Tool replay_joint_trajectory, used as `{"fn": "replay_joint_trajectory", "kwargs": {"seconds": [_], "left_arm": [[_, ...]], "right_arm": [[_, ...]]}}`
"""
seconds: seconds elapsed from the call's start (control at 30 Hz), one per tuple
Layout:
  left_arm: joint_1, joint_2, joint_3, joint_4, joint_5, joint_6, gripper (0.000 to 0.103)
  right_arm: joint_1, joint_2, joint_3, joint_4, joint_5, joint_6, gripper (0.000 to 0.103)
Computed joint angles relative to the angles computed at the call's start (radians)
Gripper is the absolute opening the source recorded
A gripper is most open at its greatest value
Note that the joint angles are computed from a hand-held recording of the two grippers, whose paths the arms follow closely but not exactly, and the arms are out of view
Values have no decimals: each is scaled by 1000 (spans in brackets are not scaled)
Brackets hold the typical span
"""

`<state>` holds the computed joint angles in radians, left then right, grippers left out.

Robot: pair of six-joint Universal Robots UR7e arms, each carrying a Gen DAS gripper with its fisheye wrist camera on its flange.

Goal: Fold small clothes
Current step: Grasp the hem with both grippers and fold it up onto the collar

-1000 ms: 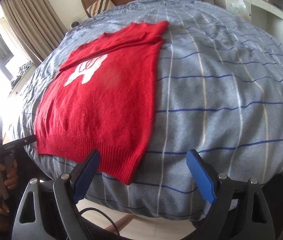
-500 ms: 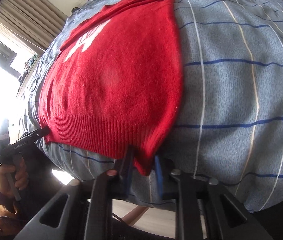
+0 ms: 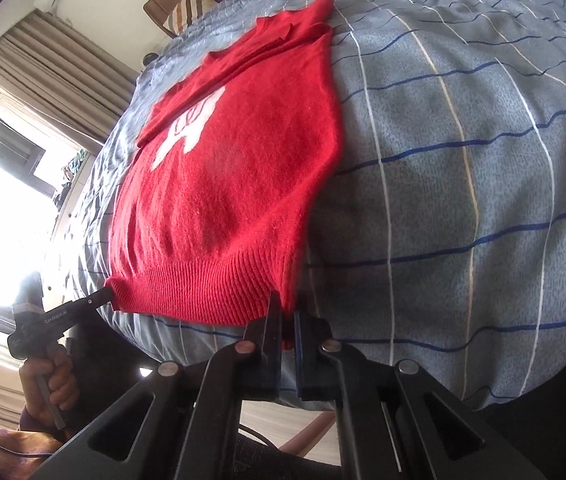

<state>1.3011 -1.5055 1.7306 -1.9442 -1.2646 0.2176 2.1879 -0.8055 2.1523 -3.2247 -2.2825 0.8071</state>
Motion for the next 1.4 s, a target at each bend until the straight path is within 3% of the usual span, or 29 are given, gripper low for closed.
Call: {"fn": "replay_joint_trajectory", "kwargs": {"seconds": [0.1,0.2,0.27,0.33,0.4,0.43,0.47,0.5,0.63,0.77,0.87,1.0,1.1,1.23,1.4], "left_arm": [[19,19,-25,74,-7,7,3],[31,42,-43,126,3,-36,15],[36,37,-40,106,-19,-41,48],[37,30,-32,67,-27,-30,55],[40,43,-33,59,-14,-31,51],[42,52,-32,56,-6,-36,35],[43,61,-33,59,-2,-40,7],[48,67,-39,78,-12,-41,3],[26,24,-22,82,7,-5,1],[18,13,-109,141,-98,-37,1],[3,70,-209,99,-188,-38,1],[-28,242,-365,-23,-212,-17,1],[-47,410,-512,-85,-167,-23,1],[-54,628,-744,-76,-110,-73,1],[-54,835,-993,-18,-31,-91,1]], "right_arm": [[-2,8,-13,13,-7,-11,5],[0,15,-23,30,-14,-17,5],[1,19,-28,40,-23,-20,5],[5,20,-30,40,-29,-29,5],[5,23,-34,39,-32,-39,5],[5,23,-31,35,-32,-43,5],[2,25,-31,32,-29,-47,5],[0,25,-30,31,-27,-48,5],[10,8,-22,73,-46,-5,5],[19,-24,17,-27,-20,28,5],[-7,-43,7,-137,33,-48,5],[-102,-82,-82,-213,113,-245,4],[-195,-90,-211,-159,159,-376,5],[-317,-54,-401,-25,234,-428,5],[-416,18,-586,75,278,-404,4]]}}
